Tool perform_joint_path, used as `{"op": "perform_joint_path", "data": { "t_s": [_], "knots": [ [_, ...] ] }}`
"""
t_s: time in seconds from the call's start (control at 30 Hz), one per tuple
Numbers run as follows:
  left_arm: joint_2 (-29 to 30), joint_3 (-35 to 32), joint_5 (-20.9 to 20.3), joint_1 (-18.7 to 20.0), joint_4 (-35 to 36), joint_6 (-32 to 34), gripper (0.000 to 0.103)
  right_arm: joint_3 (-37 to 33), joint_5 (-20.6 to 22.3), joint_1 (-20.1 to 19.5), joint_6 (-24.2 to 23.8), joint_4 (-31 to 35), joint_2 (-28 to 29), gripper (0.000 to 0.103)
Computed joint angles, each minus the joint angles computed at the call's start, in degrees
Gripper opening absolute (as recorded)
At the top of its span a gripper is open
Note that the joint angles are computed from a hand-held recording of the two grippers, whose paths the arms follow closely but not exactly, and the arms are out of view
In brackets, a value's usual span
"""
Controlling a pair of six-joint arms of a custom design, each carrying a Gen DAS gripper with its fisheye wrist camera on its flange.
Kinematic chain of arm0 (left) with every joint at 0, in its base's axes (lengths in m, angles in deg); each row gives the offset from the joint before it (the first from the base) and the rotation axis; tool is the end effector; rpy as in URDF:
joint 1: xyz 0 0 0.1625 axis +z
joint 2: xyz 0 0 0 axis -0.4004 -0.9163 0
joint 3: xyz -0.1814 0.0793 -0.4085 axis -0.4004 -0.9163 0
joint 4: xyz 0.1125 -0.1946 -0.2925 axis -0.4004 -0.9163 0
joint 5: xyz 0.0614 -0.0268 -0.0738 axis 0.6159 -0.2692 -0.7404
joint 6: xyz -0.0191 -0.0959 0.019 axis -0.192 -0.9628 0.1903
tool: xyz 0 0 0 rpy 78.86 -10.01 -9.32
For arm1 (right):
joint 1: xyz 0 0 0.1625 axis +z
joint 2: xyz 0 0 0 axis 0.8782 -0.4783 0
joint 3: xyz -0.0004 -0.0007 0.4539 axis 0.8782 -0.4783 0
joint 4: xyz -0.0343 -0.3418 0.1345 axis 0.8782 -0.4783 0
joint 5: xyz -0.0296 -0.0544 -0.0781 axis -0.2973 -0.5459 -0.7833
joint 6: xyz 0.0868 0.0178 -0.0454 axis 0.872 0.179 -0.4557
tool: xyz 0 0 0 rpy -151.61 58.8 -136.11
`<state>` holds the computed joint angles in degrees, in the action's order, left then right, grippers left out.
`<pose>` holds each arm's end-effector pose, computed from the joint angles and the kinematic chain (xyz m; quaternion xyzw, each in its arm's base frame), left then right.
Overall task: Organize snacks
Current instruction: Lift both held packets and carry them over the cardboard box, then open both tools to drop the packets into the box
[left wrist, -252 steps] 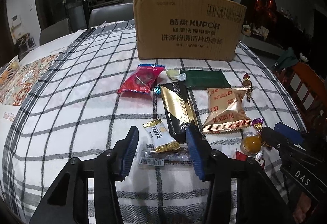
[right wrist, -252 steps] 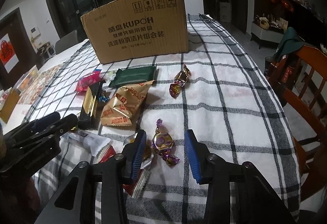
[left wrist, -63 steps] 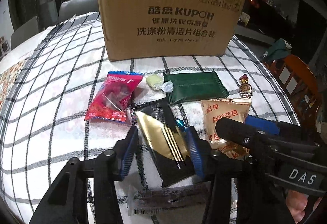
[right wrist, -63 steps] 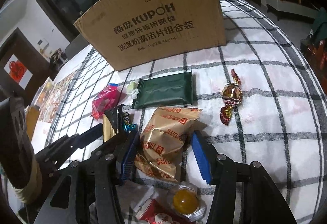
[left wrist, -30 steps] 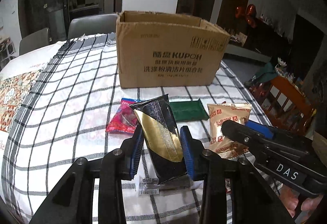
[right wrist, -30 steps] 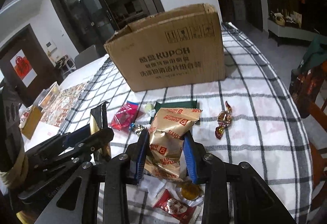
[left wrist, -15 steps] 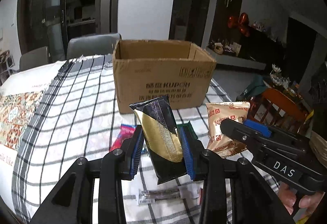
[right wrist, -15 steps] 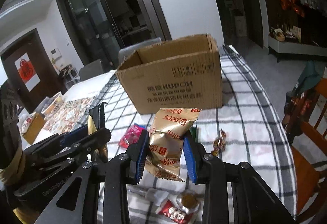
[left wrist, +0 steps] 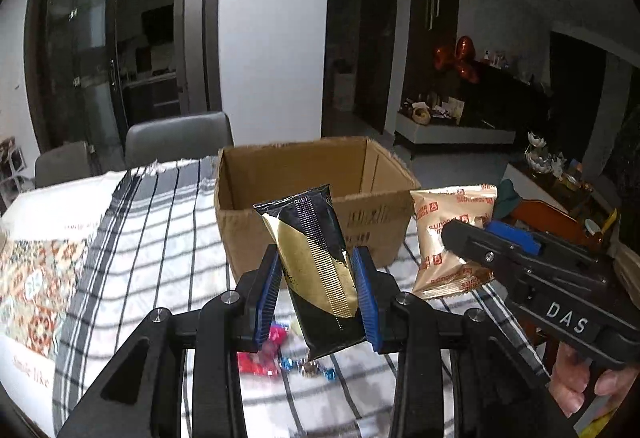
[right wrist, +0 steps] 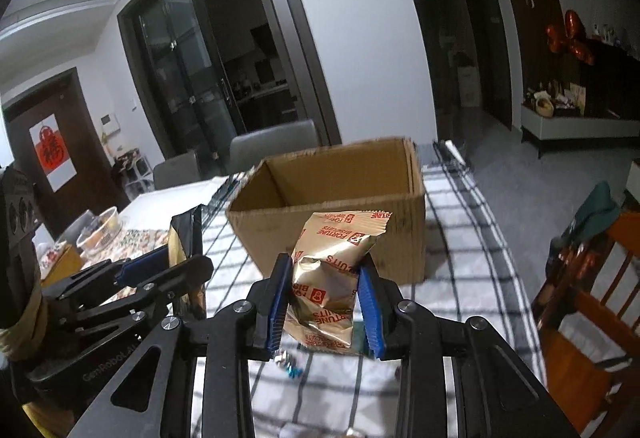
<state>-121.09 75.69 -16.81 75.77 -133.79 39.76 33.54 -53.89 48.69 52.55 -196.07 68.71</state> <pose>-0.0969 -0.4777 0.2442 0.1464 0.8159 -0.4483 0.3345 0.3230 -0.5495 -0.0167 0.3254 -0.8703 0.3545 0.1054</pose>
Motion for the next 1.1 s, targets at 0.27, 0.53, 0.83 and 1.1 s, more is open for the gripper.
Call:
{"op": "perform_joint_path", "data": {
  "t_s": [0.27,0.53,0.83,1.1],
  "knots": [
    [-1.3,-6.0,-1.6,1.6,4.4,4.5,0.036,-6.3,-0.1,1.1,-1.5,4.2,0.3,0.034],
    [-0.2,-13.1,-3.0,3.6,6.4,10.6,0.036,-14.6,-0.1,1.6,-3.2,9.2,2.2,0.034],
    [2.9,-22.8,-5.6,8.2,9.8,17.7,0.036,-26.6,-0.6,1.3,-5.7,17.9,6.3,0.034],
    [5.1,-28.7,-7.7,11.5,16.8,15.4,0.037,-35.4,-1.4,0.2,-5.4,26.4,10.0,0.034]
  ]
}}
